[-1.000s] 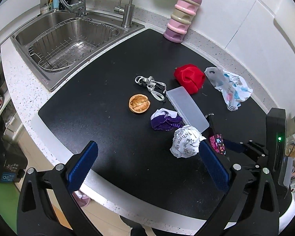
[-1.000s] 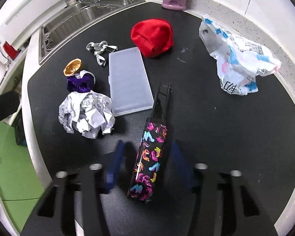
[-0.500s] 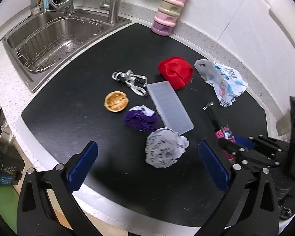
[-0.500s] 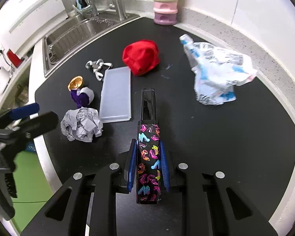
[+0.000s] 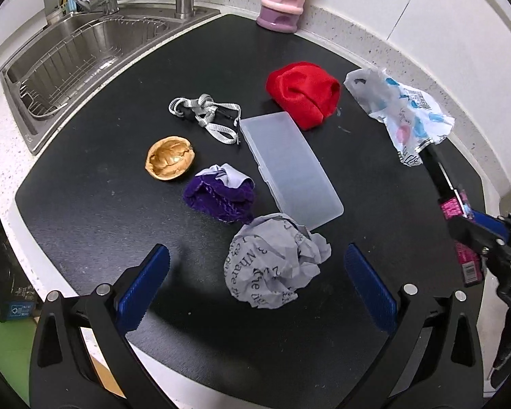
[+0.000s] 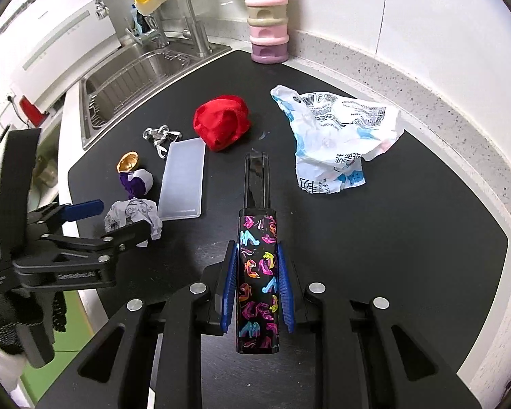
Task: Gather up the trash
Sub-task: 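Grasp the black patterned stick case with the right tool while the left tool grasps the crumpled paper ball, then carry both items to the pink basin while the left tool opens, dropping the paper ball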
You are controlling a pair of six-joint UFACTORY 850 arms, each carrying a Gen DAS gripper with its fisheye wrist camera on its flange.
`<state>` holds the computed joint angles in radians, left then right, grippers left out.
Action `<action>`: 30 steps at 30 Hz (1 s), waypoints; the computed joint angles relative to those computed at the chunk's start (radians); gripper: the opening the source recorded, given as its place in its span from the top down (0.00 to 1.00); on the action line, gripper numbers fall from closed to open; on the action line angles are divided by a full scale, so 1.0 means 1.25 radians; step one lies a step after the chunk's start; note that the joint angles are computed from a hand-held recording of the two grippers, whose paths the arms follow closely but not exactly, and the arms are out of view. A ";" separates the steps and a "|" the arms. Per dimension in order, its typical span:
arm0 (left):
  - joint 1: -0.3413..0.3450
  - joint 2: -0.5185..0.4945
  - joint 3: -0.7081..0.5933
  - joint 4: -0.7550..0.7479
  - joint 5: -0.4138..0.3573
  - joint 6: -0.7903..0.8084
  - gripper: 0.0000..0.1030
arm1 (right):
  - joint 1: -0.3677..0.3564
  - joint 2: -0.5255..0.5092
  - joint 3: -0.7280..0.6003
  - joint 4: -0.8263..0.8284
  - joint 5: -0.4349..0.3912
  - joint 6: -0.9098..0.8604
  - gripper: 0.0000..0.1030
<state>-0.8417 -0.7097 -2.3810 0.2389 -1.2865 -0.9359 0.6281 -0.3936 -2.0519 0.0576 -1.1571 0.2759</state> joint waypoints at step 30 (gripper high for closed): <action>-0.059 0.185 0.151 0.138 -0.025 -0.080 0.60 | 0.084 -0.044 -0.174 0.010 -0.012 -0.047 0.79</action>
